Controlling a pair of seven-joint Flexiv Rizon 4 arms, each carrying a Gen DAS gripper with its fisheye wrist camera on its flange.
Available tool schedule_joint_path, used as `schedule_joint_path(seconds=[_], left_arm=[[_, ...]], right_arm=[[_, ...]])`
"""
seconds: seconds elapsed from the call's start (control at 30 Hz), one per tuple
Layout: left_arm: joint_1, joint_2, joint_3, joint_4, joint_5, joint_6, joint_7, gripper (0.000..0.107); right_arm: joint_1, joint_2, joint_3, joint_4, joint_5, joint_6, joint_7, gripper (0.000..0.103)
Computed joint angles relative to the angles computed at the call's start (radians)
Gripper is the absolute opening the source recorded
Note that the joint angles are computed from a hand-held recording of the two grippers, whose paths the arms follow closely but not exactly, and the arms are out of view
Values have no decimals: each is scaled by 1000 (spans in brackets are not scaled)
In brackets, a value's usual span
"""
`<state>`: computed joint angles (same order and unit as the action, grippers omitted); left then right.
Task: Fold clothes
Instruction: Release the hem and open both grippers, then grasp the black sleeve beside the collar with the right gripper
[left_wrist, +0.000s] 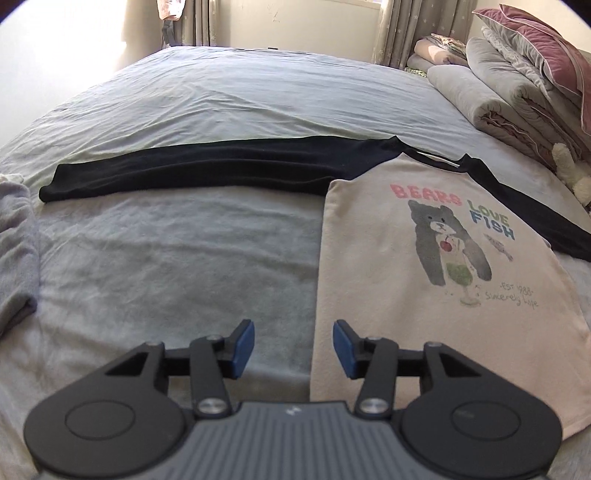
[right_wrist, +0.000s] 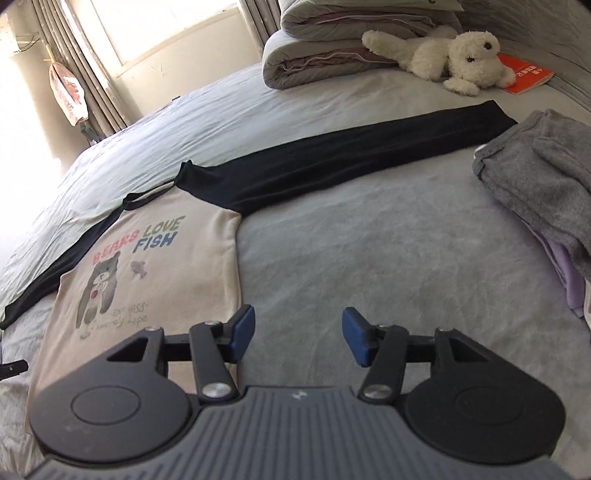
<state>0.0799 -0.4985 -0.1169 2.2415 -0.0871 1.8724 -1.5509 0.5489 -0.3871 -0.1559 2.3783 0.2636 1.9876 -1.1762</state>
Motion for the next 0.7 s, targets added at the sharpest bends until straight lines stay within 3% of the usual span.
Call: schedule_joint_path(seconds=[0.17,0.23,0.3,0.47,0.53,0.7], left_arm=[[-113,-59,55,-93,-43,-6,16,50],[-114,-82,44,-124,-47,-9,23,52],[-126,-107,44,-162,-60,-22,29,52],[-118,-154,15,-229,-91,-63,15,52],[-73,-168,-42,-245,-74,-78,27,52],[-79,-180,-27,-264,-61,-86,59,53]], right_arm=[[59,-70,-58,-71,11,53,-84,57],[123,-98,-123,-108,40,24,-120,57],[134,-137,-144,-151,39,24,-133,57],[25,-248,-101,-339,-64,-19,-121,57],[-23,-301,-82,-438,-126,-47,-117,57],[-105,-444,-76,-723,-358,-237,-148,57]])
